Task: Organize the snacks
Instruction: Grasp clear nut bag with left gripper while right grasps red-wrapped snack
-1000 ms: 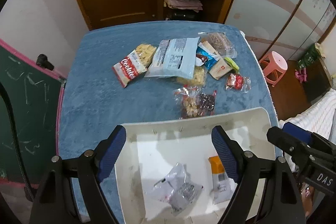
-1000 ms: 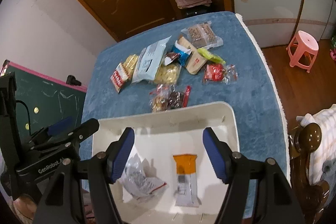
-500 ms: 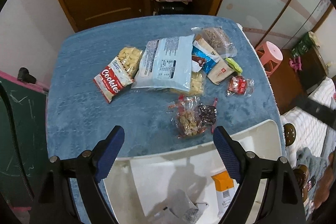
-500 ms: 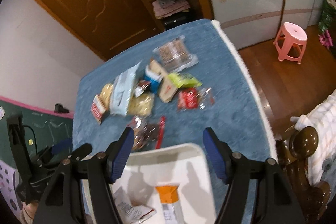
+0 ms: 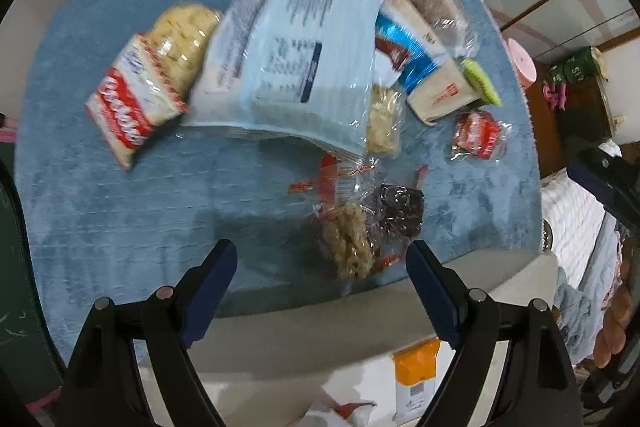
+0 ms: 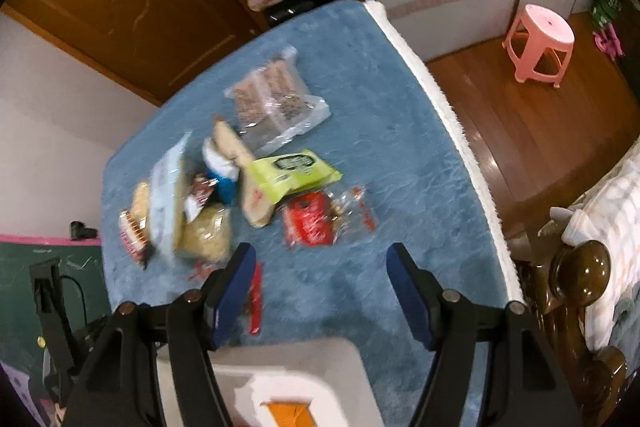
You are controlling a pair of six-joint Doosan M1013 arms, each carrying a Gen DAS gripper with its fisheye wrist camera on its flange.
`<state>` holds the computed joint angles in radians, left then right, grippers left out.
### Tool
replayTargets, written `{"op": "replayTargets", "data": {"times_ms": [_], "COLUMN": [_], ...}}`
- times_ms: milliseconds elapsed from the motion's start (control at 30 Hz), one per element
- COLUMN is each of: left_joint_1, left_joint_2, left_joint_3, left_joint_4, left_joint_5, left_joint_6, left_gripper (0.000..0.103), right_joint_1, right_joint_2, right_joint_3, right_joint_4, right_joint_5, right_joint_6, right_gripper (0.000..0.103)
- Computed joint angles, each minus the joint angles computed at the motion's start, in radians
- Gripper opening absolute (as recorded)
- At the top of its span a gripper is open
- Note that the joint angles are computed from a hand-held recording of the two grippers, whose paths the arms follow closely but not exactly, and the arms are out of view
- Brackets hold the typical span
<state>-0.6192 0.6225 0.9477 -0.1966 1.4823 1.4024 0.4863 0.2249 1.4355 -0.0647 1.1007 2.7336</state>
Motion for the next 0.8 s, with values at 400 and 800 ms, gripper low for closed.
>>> {"op": "replayTargets", "data": {"times_ms": [400,800], "left_joint_1": [-0.003,-0.003], "left_joint_2": [0.075,0.099], "left_joint_3": [-0.051,-0.064], "left_joint_4": [-0.043,-0.080], "left_joint_5": [0.100,0.127], "left_joint_6": [-0.040,-0.103], "left_gripper": [0.086,0.081], "right_joint_1": [-0.067,-0.056], "right_joint_2": [0.095,0.185], "right_joint_3": [-0.011,-0.122], "right_joint_4": [0.155,0.135], "right_joint_5": [0.028,0.173], "right_joint_6": [-0.142,-0.237], "right_gripper": [0.072,0.079]}}
